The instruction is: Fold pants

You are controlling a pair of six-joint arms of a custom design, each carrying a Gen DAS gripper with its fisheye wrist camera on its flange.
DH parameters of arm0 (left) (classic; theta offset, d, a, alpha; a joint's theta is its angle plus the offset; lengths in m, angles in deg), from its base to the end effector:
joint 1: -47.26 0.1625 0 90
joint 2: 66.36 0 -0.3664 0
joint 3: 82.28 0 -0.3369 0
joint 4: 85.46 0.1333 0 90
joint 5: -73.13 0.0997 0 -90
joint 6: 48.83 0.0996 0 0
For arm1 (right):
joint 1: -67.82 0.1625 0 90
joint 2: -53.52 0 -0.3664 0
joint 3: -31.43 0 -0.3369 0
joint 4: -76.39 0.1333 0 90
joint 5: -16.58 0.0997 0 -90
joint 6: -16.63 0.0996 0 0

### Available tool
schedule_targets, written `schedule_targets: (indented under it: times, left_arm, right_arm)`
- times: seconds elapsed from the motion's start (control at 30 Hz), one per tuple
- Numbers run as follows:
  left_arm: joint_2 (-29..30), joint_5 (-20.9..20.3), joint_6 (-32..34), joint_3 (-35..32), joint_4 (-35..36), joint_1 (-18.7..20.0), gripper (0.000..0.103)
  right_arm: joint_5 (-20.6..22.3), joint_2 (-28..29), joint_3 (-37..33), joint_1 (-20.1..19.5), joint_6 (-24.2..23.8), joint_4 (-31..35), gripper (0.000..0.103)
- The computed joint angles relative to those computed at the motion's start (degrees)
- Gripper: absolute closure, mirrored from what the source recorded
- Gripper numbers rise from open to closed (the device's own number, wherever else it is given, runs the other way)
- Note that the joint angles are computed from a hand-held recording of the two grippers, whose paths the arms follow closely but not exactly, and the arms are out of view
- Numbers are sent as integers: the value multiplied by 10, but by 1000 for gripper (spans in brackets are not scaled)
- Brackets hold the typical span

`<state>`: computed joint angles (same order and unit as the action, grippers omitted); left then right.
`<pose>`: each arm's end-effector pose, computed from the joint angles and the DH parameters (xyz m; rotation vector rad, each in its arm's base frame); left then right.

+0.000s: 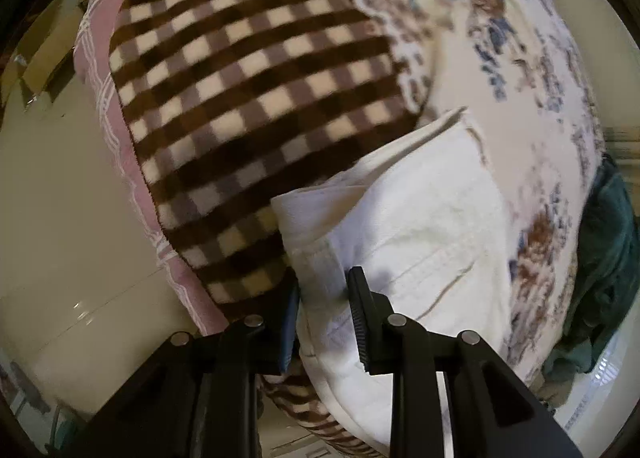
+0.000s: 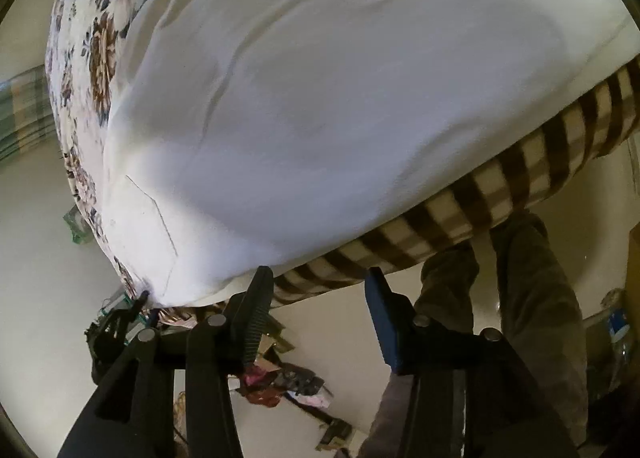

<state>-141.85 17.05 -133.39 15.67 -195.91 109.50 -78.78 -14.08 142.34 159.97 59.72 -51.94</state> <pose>-0.0657 -0.5303 0.3024 -1.2752 2.3888 -0.6595 0.1417 -0.4705 0.1627 -1.0508 -2.8325 -0.0669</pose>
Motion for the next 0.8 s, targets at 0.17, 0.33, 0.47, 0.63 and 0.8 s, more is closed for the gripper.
schedule_targets:
  times: [0.17, 0.33, 0.47, 0.63, 0.8]
  left_arm:
    - [-41, -3, -13, 53, -55, -22, 76]
    - [-31, 1, 3, 57, -80, -3, 66]
    - [4, 57, 21, 22, -40, -9, 85]
    - [-18, 90, 38, 47, -67, -33, 91]
    - [-21, 97, 68, 34, -72, -20, 91]
  right_arm:
    - [-15, 23, -42, 16, -3, 27, 53]
    - [-21, 50, -53, 8, 14, 25, 53]
    - [-69, 61, -49, 24, 29, 11, 94]
    - [-112, 77, -75, 63, 20, 41, 100]
    - [-84, 79, -82, 63, 3, 54, 100]
